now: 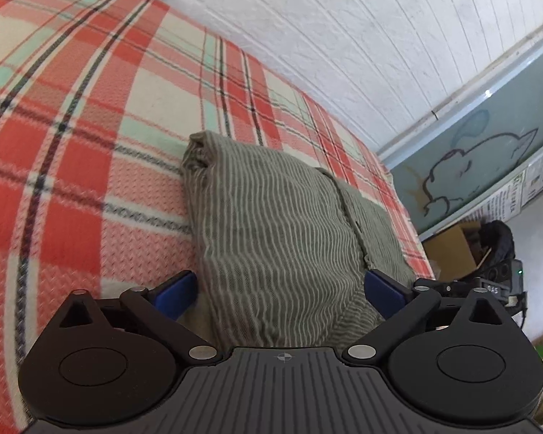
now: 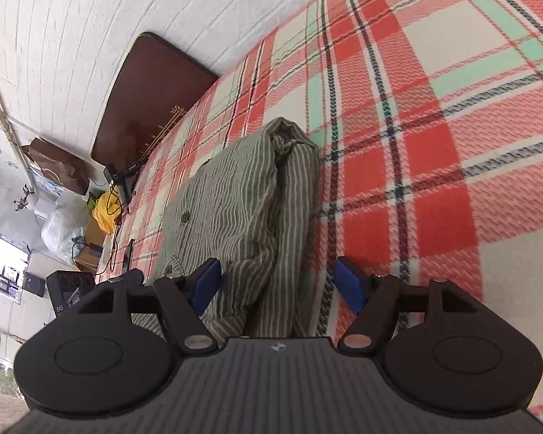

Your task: Fold clothes

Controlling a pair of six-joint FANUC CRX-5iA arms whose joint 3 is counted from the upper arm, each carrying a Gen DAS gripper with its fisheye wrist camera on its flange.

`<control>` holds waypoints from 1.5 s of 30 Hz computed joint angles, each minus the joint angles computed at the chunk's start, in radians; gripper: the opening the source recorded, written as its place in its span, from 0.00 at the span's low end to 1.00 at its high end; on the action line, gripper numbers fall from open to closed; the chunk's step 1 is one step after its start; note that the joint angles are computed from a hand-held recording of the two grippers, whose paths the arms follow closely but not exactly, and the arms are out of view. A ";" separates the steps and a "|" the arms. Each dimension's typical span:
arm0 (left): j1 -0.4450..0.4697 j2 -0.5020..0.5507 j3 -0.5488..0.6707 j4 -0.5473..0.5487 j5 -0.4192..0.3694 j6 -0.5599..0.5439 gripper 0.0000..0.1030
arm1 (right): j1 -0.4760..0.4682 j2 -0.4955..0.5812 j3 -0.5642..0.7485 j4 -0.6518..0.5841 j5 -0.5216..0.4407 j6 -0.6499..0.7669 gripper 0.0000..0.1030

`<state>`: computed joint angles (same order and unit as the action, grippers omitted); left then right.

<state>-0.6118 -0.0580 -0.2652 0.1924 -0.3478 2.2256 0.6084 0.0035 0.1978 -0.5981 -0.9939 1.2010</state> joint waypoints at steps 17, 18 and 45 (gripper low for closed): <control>0.003 0.072 0.224 -0.328 -0.070 0.123 0.49 | 0.036 0.037 0.026 -0.032 0.231 0.203 0.23; 0.006 0.086 0.236 -0.332 -0.086 0.116 0.47 | 0.058 0.041 0.015 0.031 0.255 0.176 0.23; -0.374 0.240 0.629 -0.920 -0.667 0.047 0.77 | 0.490 -0.078 -0.400 1.339 0.445 -0.430 0.57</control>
<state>-0.9853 0.1816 0.3641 -0.7278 -1.0144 2.2721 1.0982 -0.0740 -0.2020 0.7408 -0.5485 0.7712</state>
